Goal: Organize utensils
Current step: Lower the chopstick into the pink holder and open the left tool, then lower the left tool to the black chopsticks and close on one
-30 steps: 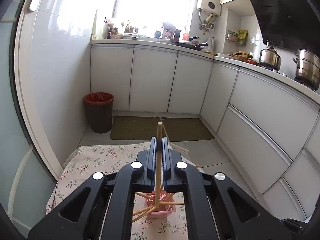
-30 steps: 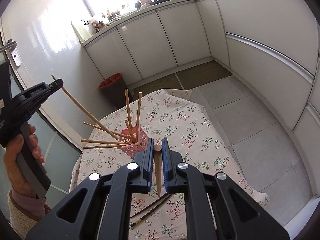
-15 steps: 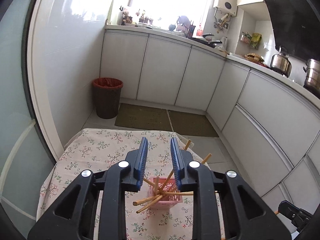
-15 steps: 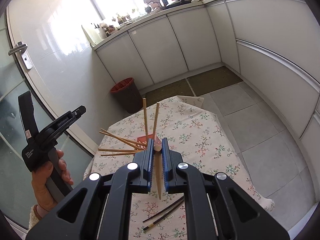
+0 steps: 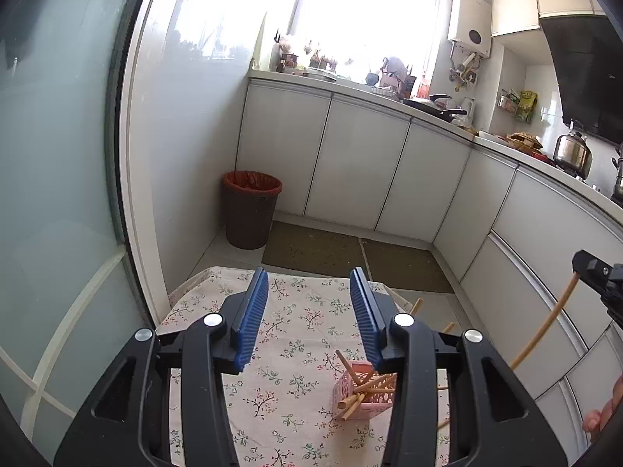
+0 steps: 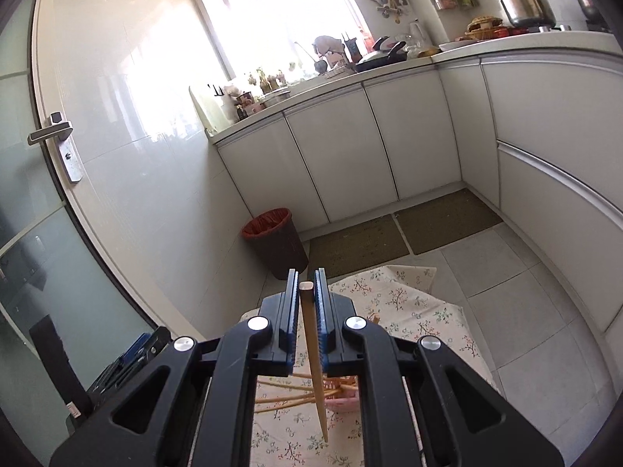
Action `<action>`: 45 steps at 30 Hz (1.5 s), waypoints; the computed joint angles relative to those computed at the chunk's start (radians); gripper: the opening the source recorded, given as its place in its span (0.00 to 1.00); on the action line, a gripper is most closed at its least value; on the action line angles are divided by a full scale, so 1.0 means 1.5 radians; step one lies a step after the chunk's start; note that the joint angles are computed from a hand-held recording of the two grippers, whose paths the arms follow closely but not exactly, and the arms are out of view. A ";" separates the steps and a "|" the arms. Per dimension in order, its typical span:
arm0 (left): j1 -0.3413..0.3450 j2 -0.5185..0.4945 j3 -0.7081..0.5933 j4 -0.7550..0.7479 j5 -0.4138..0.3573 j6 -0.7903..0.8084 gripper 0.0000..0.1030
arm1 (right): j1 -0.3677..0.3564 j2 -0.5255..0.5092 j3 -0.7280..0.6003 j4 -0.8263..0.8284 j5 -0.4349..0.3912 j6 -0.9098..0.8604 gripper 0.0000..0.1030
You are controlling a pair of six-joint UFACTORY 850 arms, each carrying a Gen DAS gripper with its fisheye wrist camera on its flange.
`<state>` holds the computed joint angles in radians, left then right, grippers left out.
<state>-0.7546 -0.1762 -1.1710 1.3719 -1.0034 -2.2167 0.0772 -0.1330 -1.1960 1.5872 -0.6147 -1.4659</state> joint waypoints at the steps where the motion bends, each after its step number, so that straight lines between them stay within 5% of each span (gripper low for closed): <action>1: 0.003 0.006 0.007 0.000 0.004 -0.005 0.40 | 0.005 -0.009 -0.010 0.001 0.007 0.001 0.08; 16: 0.035 0.000 0.021 -0.030 0.046 0.005 0.40 | 0.070 -0.130 -0.054 0.122 0.101 -0.146 0.09; 18: 0.038 -0.006 0.017 -0.041 0.049 0.016 0.40 | 0.077 -0.143 -0.052 0.113 0.121 -0.153 0.14; 20: 0.037 -0.011 0.013 -0.046 0.049 0.024 0.40 | 0.079 -0.147 -0.044 0.125 0.131 -0.168 0.45; 24: 0.030 -0.015 0.008 -0.040 0.032 0.020 0.53 | 0.078 -0.125 -0.017 0.198 0.137 -0.242 0.52; 28: 0.020 -0.018 0.002 -0.038 0.014 0.024 0.56 | 0.068 -0.086 0.027 0.296 0.132 -0.343 0.67; 32: 0.003 -0.020 -0.003 -0.027 -0.016 0.019 0.70 | 0.060 -0.053 0.059 0.361 0.142 -0.400 0.82; 37: -0.024 -0.026 -0.018 -0.019 -0.063 0.033 0.93 | 0.059 -0.013 0.097 0.514 0.166 -0.542 0.94; 45: -0.056 -0.041 -0.037 -0.009 -0.074 0.064 0.93 | 0.035 0.022 0.119 0.457 0.190 -0.484 0.94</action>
